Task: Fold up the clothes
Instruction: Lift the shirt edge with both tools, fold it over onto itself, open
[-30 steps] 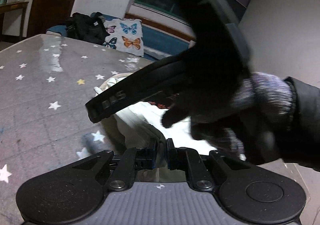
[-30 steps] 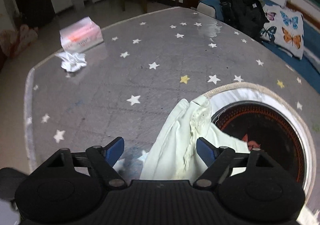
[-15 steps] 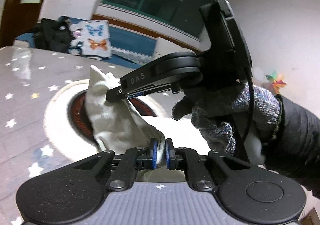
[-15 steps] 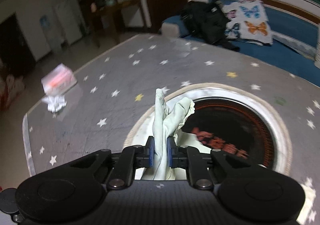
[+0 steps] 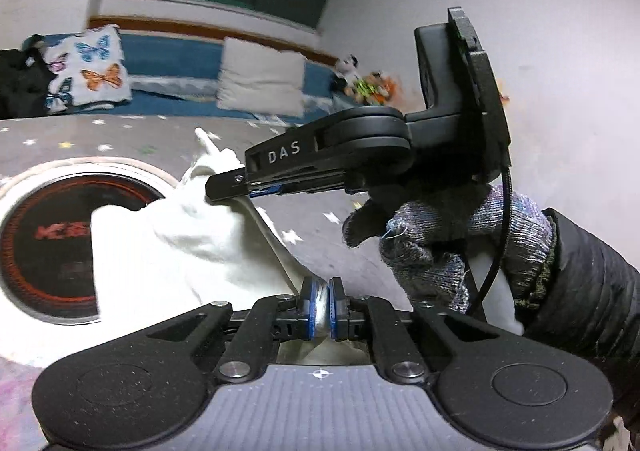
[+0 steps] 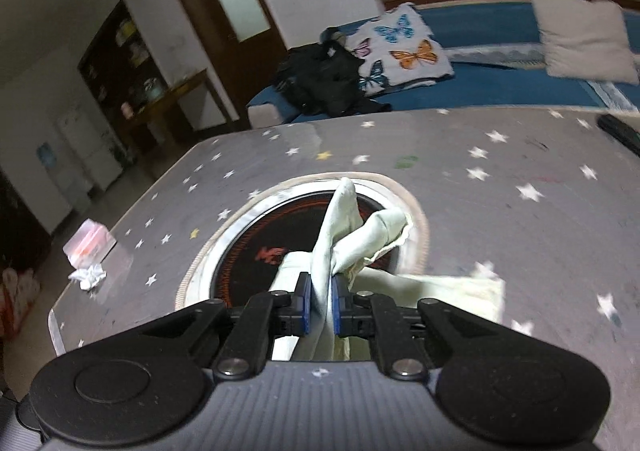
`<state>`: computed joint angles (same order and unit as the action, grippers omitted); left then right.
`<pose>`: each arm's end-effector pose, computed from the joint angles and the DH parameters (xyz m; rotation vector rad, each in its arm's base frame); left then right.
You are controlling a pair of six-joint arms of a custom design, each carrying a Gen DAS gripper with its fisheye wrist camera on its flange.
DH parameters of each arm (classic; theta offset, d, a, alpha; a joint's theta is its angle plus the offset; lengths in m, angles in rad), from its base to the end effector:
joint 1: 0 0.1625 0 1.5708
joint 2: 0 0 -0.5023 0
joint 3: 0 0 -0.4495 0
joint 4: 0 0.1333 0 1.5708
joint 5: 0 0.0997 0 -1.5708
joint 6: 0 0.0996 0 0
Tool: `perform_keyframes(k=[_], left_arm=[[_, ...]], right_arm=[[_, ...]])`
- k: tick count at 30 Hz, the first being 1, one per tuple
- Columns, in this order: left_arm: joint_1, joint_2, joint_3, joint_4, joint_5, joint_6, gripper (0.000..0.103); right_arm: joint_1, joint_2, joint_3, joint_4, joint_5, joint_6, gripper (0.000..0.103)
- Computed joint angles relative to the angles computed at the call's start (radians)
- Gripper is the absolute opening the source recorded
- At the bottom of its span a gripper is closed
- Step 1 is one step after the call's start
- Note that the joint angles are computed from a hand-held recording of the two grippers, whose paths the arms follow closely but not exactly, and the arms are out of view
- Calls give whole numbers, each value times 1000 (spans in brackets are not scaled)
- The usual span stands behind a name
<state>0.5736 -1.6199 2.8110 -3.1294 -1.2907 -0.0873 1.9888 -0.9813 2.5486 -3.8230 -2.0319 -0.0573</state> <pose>-0.1390 -0.2813 0.1932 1.2527 2.7405 -0.6987 0.2496 -0.3427 0.1245 0.4053 -2.6079 1.0331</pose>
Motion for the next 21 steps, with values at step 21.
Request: perform_keyframes(k=[21], left_arm=[[15,167,-44,6,-70,56,27]], right_arm=[[-182,-6,135,-239,37,-41,22]])
